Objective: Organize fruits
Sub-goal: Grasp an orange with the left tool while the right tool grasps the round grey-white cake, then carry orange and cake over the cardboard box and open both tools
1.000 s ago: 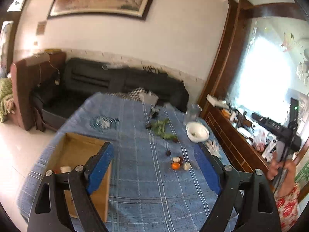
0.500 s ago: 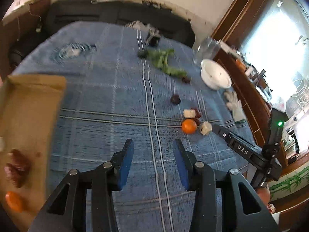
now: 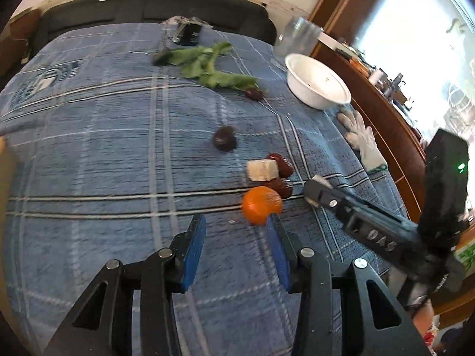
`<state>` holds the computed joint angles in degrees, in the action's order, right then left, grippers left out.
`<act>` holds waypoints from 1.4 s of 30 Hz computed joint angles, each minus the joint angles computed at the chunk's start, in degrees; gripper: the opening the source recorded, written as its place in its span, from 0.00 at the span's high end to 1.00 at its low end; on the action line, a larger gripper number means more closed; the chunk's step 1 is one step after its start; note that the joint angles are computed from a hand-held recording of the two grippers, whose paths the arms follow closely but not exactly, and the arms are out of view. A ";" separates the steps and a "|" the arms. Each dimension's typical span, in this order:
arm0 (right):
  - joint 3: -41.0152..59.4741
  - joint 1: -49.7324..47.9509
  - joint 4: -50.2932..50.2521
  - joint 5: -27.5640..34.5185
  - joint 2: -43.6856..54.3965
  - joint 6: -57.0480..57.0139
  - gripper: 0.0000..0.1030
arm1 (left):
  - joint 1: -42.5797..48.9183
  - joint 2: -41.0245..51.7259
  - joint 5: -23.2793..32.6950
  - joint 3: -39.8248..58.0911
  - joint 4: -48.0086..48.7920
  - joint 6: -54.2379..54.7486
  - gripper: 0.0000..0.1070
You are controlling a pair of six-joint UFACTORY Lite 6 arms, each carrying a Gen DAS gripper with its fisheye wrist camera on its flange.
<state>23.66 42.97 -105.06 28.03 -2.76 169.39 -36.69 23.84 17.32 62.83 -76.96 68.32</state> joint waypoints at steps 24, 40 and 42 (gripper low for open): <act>-1.06 7.80 8.91 8.23 -1.90 -4.06 0.63 | 4.39 -18.78 -1.12 -15.29 -9.72 8.05 0.72; 28.05 26.72 35.54 26.20 6.06 -35.79 0.63 | 64.60 -41.27 32.94 -15.63 18.49 6.86 0.72; 38.70 26.37 36.21 26.08 10.64 -43.68 0.63 | 66.29 -36.99 32.87 -10.52 20.17 6.90 0.72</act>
<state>62.37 69.34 -68.85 54.11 7.88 125.71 29.60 -13.15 50.19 52.31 -56.78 75.21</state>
